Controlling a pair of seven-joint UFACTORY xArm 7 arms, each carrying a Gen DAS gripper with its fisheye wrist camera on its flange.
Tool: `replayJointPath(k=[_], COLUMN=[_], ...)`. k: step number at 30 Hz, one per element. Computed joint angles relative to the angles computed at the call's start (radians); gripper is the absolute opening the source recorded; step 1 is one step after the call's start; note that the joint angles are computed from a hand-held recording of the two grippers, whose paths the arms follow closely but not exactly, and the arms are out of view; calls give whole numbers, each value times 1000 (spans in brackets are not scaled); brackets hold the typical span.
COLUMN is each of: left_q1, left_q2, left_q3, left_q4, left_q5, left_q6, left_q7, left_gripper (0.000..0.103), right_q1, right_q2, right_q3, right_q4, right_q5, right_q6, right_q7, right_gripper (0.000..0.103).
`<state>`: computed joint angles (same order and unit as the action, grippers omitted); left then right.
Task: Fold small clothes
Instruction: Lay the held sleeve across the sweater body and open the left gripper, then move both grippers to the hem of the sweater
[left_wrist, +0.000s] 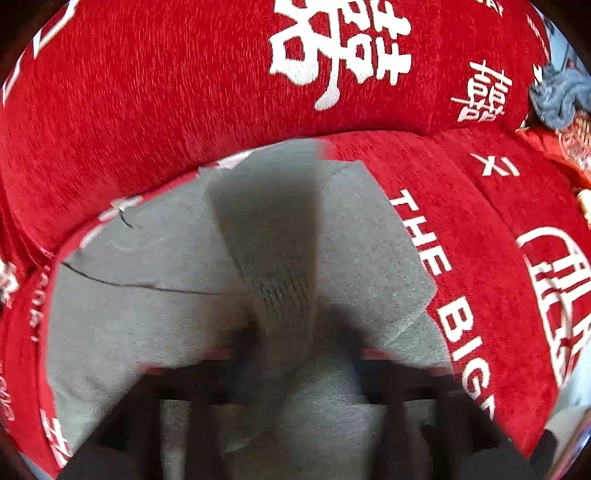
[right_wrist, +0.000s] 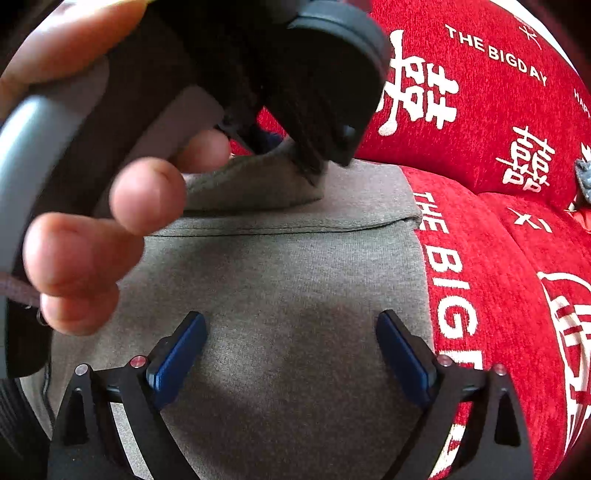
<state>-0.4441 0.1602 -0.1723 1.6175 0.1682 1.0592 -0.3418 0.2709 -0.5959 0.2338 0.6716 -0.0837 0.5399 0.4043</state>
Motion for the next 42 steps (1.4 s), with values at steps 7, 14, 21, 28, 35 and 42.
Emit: replayJointPath(k=[7,14,21,28,35,42], left_q1=[-2,79,156,249,311,339], left_q2=[-43,-215,-350,-387,-440,-539], left_q3=[-7,16,46,88,121,112], left_q4=[-49,-214,-398,-528,-672,-732], left_q5=[32,-180,-287,-265,-213,-182], left_q6=[-62,-178,-240,-264,-338,-385], left_q7=[26,169,280,166,147,191], left_gripper=[96,96,96,96,98,98], right_q1=[-3,42,124,105,-77,-128], right_q2=[1,-31,-91,15,218,165], right_q3=[7,-55,-225,-248,-53,-23], right_q4=[-3,-27,-62,30,210,237], right_q5=[-6,58,304,422,90,-35], right_q6=[-5,-23,-73,-97,78,170], right_q7=[3,-32,-102,-145,-6,159], right_gripper=[97,97,97,93,5,41])
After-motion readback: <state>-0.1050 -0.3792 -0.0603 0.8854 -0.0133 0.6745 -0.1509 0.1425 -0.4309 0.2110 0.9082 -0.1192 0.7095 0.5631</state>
